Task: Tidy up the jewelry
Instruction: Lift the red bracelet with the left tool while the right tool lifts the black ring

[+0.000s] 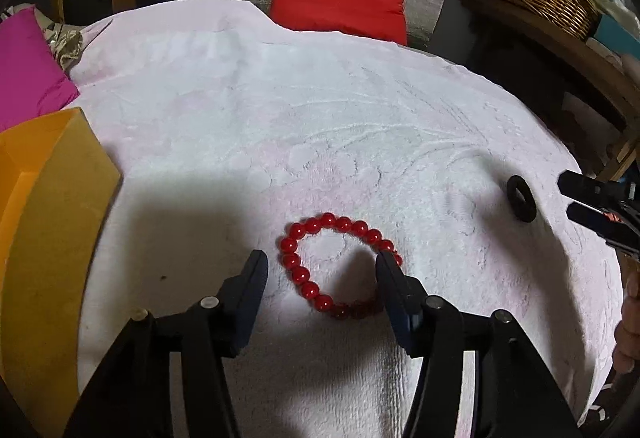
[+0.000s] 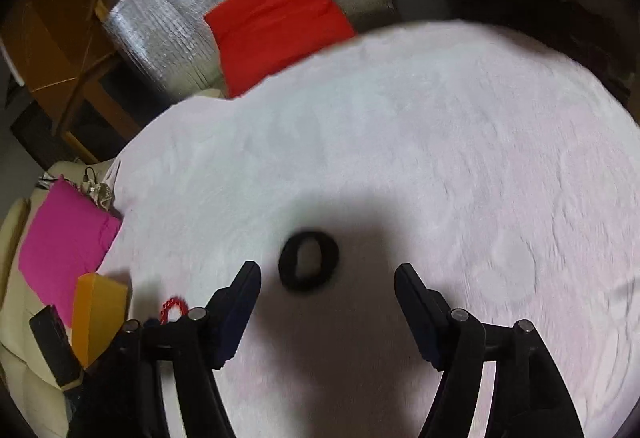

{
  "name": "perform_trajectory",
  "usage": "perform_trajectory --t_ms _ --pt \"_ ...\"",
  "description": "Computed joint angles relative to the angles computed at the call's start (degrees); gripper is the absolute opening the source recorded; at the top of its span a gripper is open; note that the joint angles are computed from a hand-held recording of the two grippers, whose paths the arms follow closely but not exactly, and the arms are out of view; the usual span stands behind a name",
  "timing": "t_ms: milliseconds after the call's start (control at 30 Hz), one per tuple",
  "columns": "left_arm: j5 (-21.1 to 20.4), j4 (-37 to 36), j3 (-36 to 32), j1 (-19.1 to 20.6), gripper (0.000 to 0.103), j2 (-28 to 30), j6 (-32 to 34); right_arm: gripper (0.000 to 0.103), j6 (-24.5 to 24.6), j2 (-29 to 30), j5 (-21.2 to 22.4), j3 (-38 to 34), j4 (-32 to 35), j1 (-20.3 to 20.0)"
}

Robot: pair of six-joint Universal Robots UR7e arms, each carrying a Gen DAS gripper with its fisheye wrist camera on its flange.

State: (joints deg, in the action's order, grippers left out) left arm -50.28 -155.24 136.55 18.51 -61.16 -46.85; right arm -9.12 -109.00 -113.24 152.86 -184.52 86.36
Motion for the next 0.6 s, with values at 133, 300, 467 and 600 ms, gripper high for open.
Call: perform_trajectory --t_ms 133,300,467,600 --pt "0.0 -2.0 0.3 -0.2 0.037 0.8 2.4 0.044 -0.7 7.6 -4.7 -2.4 -1.3 1.3" --pt "-0.4 -3.1 0.2 -0.4 0.01 1.1 5.2 0.017 -4.2 15.2 -12.4 -3.1 -8.0 4.9" --pt "0.8 -1.7 0.2 -1.6 0.009 0.7 4.8 0.012 -2.3 10.7 -9.6 -2.3 -3.5 3.6" --pt "2.8 -0.8 0.3 -3.3 0.009 0.2 4.6 0.012 -1.7 7.7 -8.4 -1.7 -1.2 3.2"
